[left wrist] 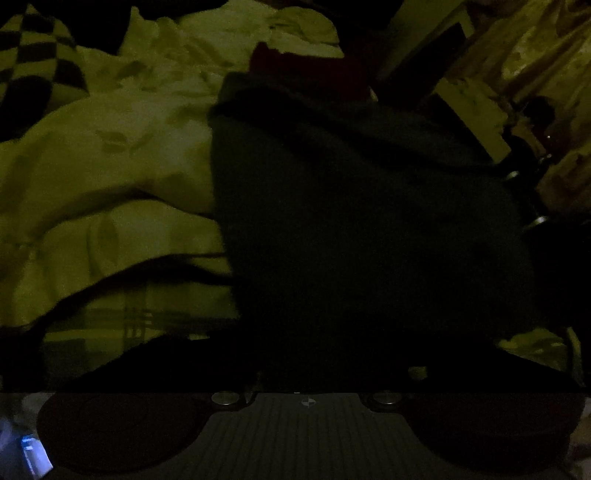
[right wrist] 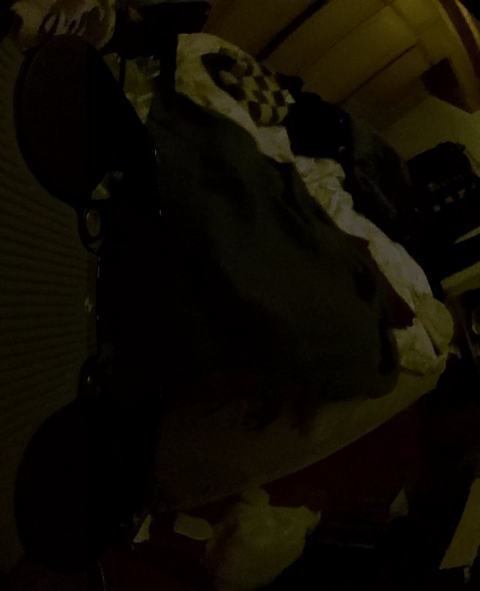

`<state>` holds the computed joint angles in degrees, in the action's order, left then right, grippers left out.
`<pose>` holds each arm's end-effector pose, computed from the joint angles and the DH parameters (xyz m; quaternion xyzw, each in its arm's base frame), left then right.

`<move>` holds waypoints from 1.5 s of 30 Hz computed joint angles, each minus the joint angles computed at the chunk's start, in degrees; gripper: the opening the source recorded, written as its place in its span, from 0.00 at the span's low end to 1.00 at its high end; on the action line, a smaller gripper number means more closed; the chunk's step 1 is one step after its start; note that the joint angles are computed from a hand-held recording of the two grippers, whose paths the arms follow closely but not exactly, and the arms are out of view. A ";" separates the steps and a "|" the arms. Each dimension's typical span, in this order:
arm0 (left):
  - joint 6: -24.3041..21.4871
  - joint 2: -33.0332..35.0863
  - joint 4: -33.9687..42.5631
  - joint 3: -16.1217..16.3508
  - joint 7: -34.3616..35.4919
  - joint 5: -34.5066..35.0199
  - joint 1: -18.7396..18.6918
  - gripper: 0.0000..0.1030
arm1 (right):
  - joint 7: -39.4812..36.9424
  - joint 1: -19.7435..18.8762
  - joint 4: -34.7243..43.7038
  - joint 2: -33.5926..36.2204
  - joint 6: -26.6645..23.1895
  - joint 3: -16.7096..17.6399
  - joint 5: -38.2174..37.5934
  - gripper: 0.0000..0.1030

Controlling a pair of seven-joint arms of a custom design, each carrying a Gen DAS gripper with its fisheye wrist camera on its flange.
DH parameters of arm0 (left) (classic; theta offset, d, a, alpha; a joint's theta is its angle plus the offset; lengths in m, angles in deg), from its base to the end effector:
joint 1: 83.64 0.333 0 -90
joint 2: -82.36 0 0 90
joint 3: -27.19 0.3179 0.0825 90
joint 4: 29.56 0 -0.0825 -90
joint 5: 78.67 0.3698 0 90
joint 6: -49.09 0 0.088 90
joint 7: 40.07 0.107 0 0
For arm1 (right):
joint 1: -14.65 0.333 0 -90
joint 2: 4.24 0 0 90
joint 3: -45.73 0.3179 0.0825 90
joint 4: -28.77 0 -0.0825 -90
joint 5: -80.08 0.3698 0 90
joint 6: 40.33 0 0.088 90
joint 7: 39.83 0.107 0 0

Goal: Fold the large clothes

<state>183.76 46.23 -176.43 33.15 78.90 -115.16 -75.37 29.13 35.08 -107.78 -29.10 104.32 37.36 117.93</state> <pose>0.3690 0.0891 0.5243 -0.6949 0.6291 -0.3438 0.0555 0.4406 0.0805 0.5497 -0.6953 0.6076 -0.0119 0.3837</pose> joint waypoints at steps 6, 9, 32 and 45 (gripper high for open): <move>2.05 -1.07 1.30 1.34 2.58 -3.52 -1.11 0.79 | -5.43 2.38 0.34 -2.55 0.14 -4.10 6.72 0.10; 3.22 0.27 3.57 2.71 5.26 -6.85 -3.25 0.79 | -13.05 5.20 1.80 -2.65 -1.04 -7.90 17.04 0.10; 21.61 53.37 52.77 -3.82 -20.80 12.53 -4.32 1.00 | 2.89 0.77 67.50 58.48 -6.16 -13.53 33.56 0.10; 28.81 47.57 41.46 -3.21 -39.26 25.31 -0.76 1.00 | 4.46 2.52 53.82 52.09 12.96 -8.51 22.95 0.77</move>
<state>212.57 93.81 -134.97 29.94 39.64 -89.84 -76.13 33.59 37.60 -53.96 22.99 117.28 28.85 140.88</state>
